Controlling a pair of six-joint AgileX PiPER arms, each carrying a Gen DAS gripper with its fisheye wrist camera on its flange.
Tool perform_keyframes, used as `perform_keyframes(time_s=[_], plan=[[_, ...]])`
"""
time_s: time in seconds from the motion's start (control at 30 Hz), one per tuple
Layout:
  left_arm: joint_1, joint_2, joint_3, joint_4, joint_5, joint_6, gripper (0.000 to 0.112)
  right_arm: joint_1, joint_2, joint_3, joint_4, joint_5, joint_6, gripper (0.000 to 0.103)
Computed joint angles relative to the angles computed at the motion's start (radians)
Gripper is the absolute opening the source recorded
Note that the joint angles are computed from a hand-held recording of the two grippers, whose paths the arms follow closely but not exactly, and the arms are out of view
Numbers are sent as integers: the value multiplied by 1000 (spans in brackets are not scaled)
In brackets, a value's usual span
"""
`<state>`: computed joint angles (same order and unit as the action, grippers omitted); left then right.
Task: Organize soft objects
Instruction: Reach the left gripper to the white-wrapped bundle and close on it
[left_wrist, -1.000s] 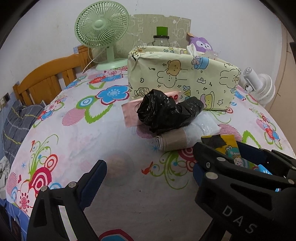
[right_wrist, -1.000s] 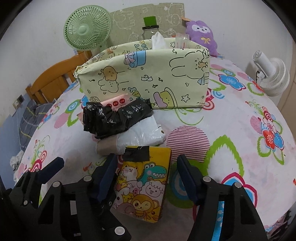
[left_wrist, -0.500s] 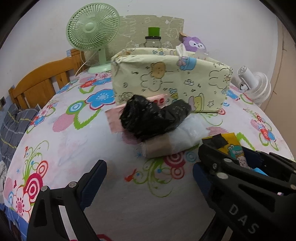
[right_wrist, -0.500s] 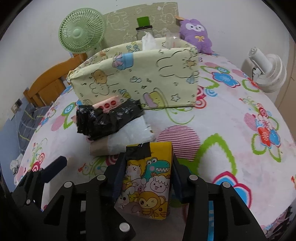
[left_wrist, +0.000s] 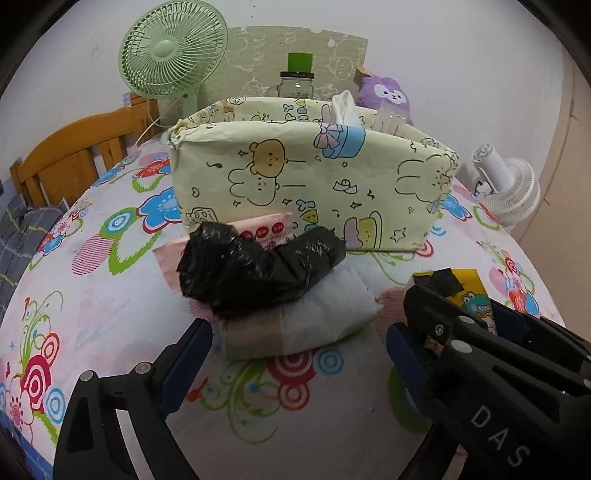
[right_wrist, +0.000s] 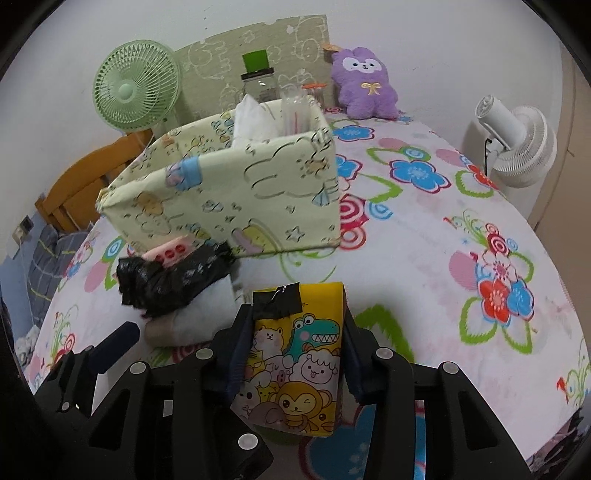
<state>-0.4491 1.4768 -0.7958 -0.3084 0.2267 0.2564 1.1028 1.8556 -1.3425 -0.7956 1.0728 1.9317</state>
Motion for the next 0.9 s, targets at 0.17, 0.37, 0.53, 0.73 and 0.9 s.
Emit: perform_keyframes(time_s=[0.17,0.37,0.53,0.73,0.9], plan=[[-33,42,-48,176,14,-227,96,-25,-22,29,-15,-19,-20,46],[-55,74,-101,244,63,-321,96,-53,-47,61,-21,-53,-38,46],[-89,104,-141,376,104,-453,96,-78,-64,100,-15,-104,-38,46],[-102,122,-159,457,131,-533,94,-95,-65,124,-15,-151,-27,46],[-119,114,-146,534,123,-603,84,-103,-71,145,-11,-191,-18,46]])
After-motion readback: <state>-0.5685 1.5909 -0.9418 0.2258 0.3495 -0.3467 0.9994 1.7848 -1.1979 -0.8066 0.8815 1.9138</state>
